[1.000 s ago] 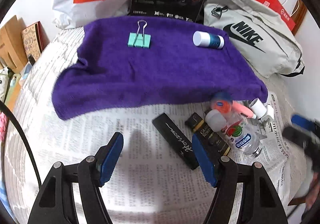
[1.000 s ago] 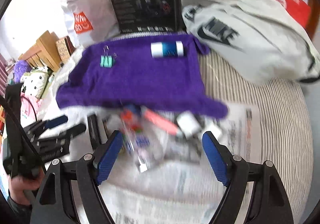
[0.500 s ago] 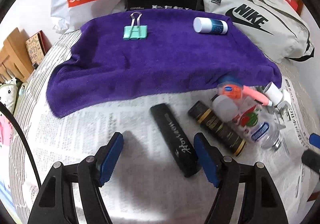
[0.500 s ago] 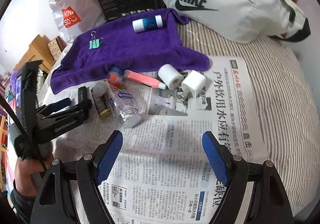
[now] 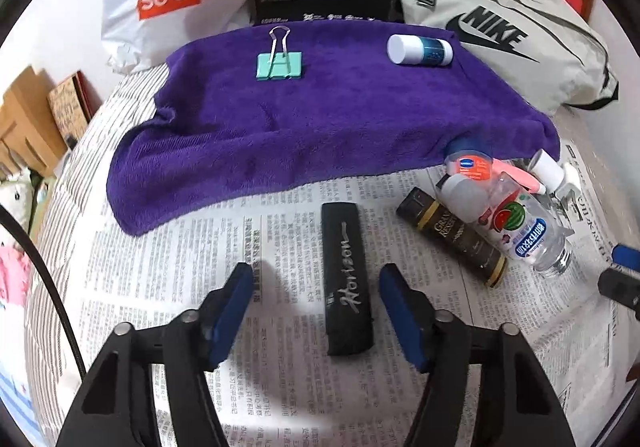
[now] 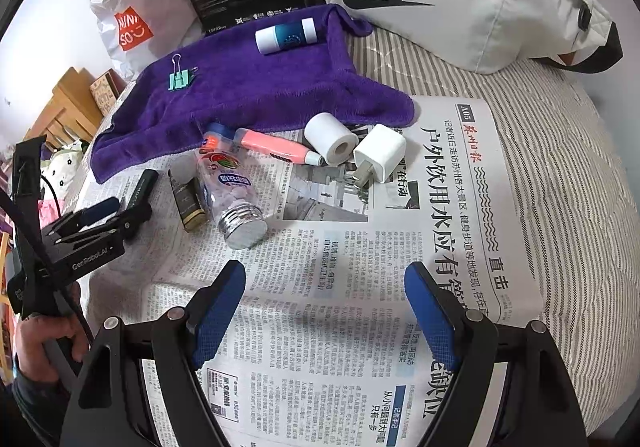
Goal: Organize rigid objects
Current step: 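Lower the left gripper onto the black Horizon stick and close it, then grasp the white square plug with the right gripper while the left gripper holds the stick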
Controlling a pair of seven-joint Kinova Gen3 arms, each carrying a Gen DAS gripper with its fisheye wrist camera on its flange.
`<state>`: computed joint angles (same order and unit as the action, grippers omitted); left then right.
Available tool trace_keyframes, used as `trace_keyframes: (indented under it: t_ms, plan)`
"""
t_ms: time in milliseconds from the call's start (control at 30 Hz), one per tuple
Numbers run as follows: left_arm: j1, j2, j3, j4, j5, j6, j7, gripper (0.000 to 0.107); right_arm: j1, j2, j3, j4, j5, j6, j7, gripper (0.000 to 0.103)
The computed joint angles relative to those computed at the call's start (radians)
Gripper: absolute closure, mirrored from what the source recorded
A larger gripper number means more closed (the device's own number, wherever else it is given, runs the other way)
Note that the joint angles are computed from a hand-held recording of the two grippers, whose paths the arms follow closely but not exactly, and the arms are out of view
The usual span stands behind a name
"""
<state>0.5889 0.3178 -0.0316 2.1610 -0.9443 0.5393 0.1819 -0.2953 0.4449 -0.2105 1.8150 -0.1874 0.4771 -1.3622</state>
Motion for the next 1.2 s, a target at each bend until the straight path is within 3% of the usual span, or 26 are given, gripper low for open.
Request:
trace_keyframes:
  t_ms: [200, 333, 600, 733, 833, 967, 1200]
  plan:
    - [0.013, -0.010, 0.003, 0.016, -0.056, -0.023, 0.019, 0.087, -0.009, 0.015, 0.011, -0.012, 0.022, -0.027, -0.003, 0.022]
    - [0.019, -0.010, 0.001, 0.025, -0.080, -0.033, 0.039, 0.087, -0.027, 0.043, 0.026, -0.042, 0.054, -0.081, -0.010, 0.022]
    - [0.017, -0.010, 0.001, 0.037, -0.116, -0.047, 0.082, 0.086, -0.101, 0.096, 0.110, -0.149, 0.161, -0.066, -0.086, 0.026]
    - [0.014, -0.010, 0.006, 0.036, -0.124, -0.043, 0.089, 0.086, -0.035, 0.129, 0.057, -0.185, 0.123, -0.045, -0.081, 0.027]
    - [0.008, -0.013, 0.006, 0.040, -0.129, -0.052, 0.090, 0.086, -0.073, 0.160, 0.104, -0.215, 0.139, -0.035, -0.134, 0.033]
    - [0.008, -0.017, 0.005, 0.046, -0.143, -0.060, 0.100, 0.086, -0.067, 0.185, 0.096, -0.243, 0.149, -0.005, -0.152, 0.039]
    - [0.003, -0.019, 0.009, 0.053, -0.161, -0.066, 0.116, 0.086, -0.090, 0.153, 0.120, -0.212, 0.212, 0.028, -0.148, 0.040]
